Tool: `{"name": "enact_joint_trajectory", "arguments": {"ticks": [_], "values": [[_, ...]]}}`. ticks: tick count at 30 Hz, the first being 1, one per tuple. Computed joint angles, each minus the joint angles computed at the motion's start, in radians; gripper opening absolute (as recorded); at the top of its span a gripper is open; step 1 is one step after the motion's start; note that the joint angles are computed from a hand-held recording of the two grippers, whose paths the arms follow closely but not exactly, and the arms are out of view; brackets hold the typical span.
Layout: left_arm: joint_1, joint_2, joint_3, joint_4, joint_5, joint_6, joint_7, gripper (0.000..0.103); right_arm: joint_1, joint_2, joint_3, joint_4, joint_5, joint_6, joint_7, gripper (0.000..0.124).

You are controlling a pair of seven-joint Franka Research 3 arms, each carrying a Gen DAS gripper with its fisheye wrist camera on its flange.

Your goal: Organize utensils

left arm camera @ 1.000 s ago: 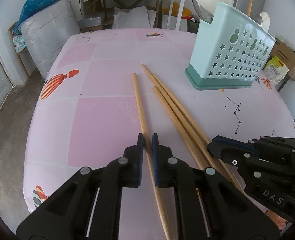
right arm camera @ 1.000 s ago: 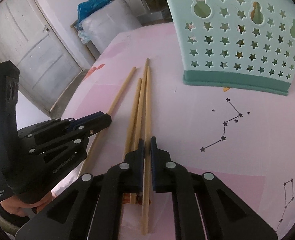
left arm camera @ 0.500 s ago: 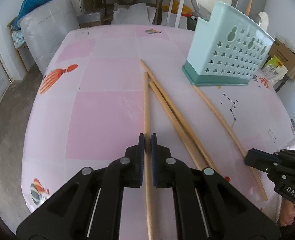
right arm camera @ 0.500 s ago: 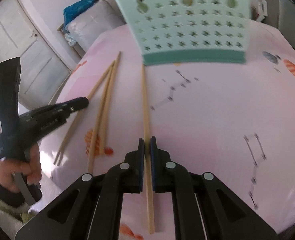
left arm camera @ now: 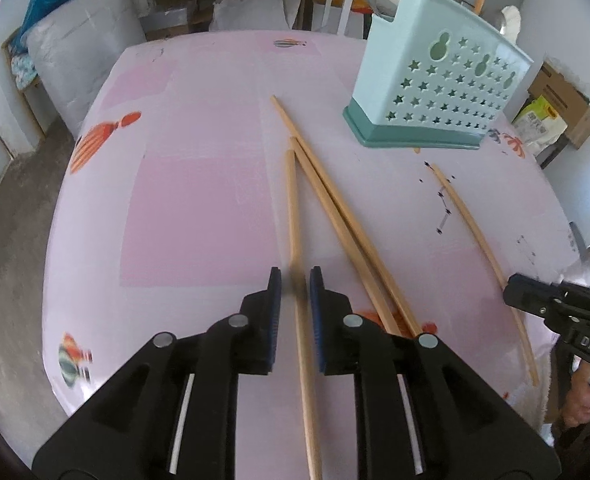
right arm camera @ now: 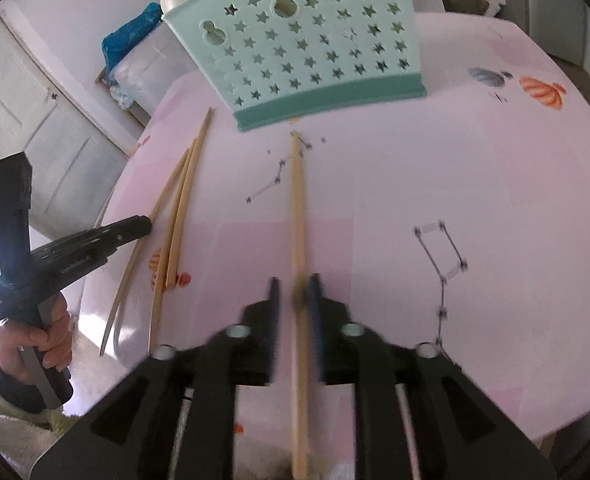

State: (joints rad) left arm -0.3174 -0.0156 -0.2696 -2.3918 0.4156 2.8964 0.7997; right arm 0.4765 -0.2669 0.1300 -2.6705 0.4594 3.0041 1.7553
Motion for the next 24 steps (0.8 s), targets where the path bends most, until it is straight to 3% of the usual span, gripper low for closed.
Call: {"name": "enact_joint_trajectory", "arguments": {"ticks": [3,6,7,9,12,16,20,24], "values": [[0.005,0.049,0.009,0.065,0.119,-0.035,-0.060,0.013,-0.025,0.046,0.017,0.038,-0.041,0.017,0.014,0.022],[-0.007,0.098,0.029,0.131,0.245,-0.073,-0.137,0.013,-0.117,0.093,0.088,0.071,-0.189,0.048,0.113,0.020],[-0.012,0.110,0.035,0.148,0.276,-0.080,-0.159,0.013,-0.177,0.109,0.134,0.081,-0.284,0.062,0.189,0.018],[-0.016,0.118,0.040,0.158,0.291,-0.081,-0.178,0.006,-0.212,0.115,0.155,0.087,-0.369,0.062,0.260,0.007],[-0.012,0.099,0.034,0.132,0.254,-0.066,-0.165,0.005,-0.111,0.105,0.062,0.069,-0.279,0.072,0.199,0.007],[-0.004,0.048,0.018,0.067,0.164,-0.044,-0.112,0.005,-0.072,0.043,0.033,0.018,-0.221,0.046,0.169,0.007],[-0.011,0.047,0.012,0.078,0.220,-0.085,-0.149,0.006,-0.012,0.038,-0.020,0.020,-0.122,0.030,0.086,0.008],[-0.028,0.075,0.014,0.122,0.351,-0.134,-0.229,0.013,-0.074,0.076,0.032,0.059,-0.161,0.027,0.117,0.008]]}}
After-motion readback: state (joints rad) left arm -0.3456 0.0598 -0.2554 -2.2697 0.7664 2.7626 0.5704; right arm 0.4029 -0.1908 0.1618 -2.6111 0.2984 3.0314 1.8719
